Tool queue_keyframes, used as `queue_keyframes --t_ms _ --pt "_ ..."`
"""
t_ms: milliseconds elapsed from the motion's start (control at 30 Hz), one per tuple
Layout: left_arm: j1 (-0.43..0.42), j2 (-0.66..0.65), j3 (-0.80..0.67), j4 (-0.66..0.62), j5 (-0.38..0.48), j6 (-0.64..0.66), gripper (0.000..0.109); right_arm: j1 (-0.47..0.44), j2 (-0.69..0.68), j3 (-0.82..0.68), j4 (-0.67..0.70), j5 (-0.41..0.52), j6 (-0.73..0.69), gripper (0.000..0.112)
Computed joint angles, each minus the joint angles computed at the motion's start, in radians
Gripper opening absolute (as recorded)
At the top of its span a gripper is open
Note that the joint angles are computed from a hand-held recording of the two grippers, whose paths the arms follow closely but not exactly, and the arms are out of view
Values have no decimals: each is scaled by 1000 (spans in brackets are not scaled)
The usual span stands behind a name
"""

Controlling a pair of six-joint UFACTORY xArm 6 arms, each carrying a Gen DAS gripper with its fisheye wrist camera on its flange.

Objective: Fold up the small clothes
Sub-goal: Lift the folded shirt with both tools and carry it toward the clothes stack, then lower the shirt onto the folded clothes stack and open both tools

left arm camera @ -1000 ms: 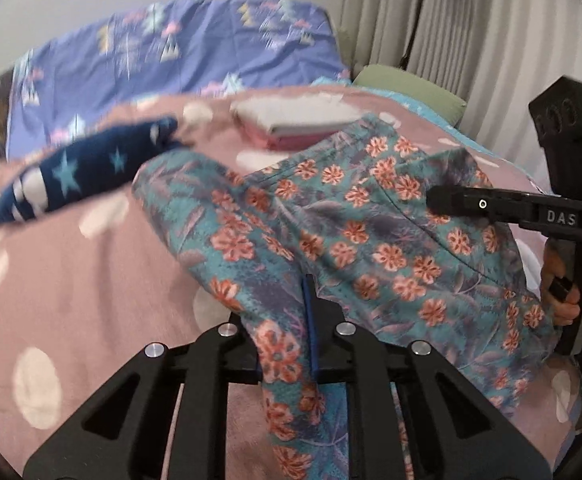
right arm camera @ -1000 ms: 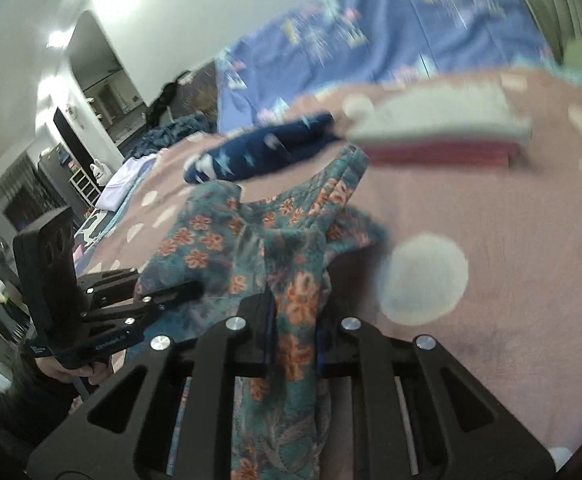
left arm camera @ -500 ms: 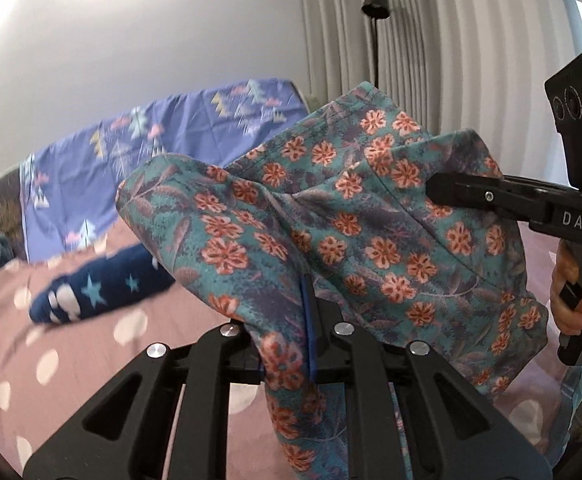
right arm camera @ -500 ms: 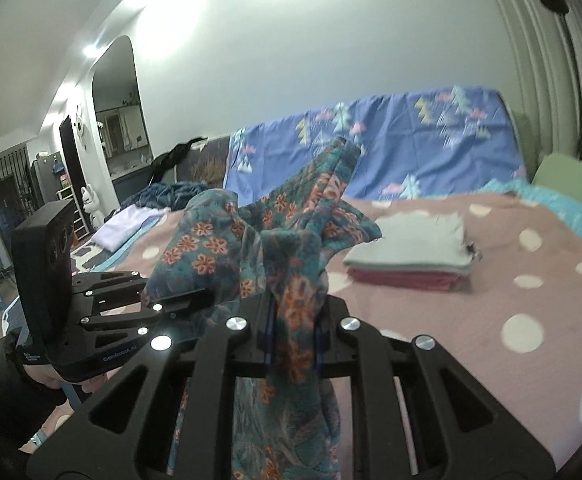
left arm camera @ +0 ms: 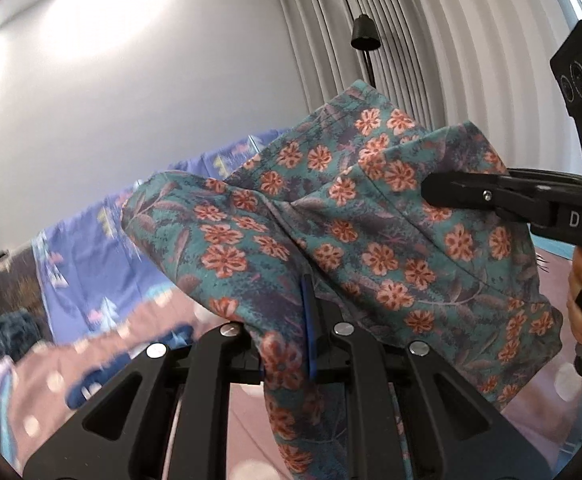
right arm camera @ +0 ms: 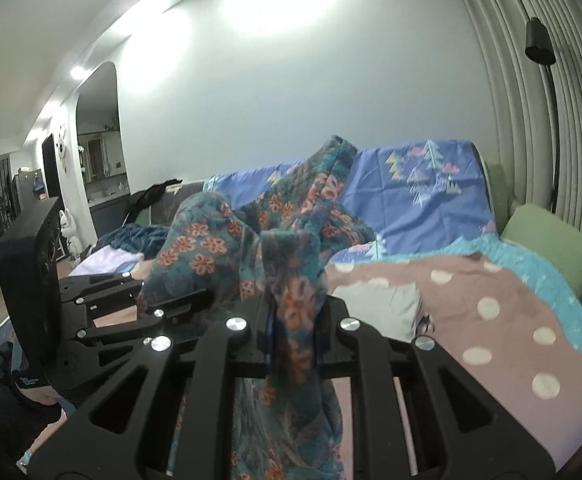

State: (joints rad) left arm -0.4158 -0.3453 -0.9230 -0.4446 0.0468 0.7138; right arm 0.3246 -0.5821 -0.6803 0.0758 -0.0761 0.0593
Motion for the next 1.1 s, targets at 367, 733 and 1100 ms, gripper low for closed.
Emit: queue_keyframes --t_ms 367,733,1100 --pt "75 339 -369 558 6 -473 14 -57 361 -389 396 51 -407 14" --pt "92 744 -833 853 151 -642 14 -171 747 -707 99 72 -104 14" --pt "92 1153 -1295 1249 443 -921 63 -278 1088 -991 -550 351 629 58"
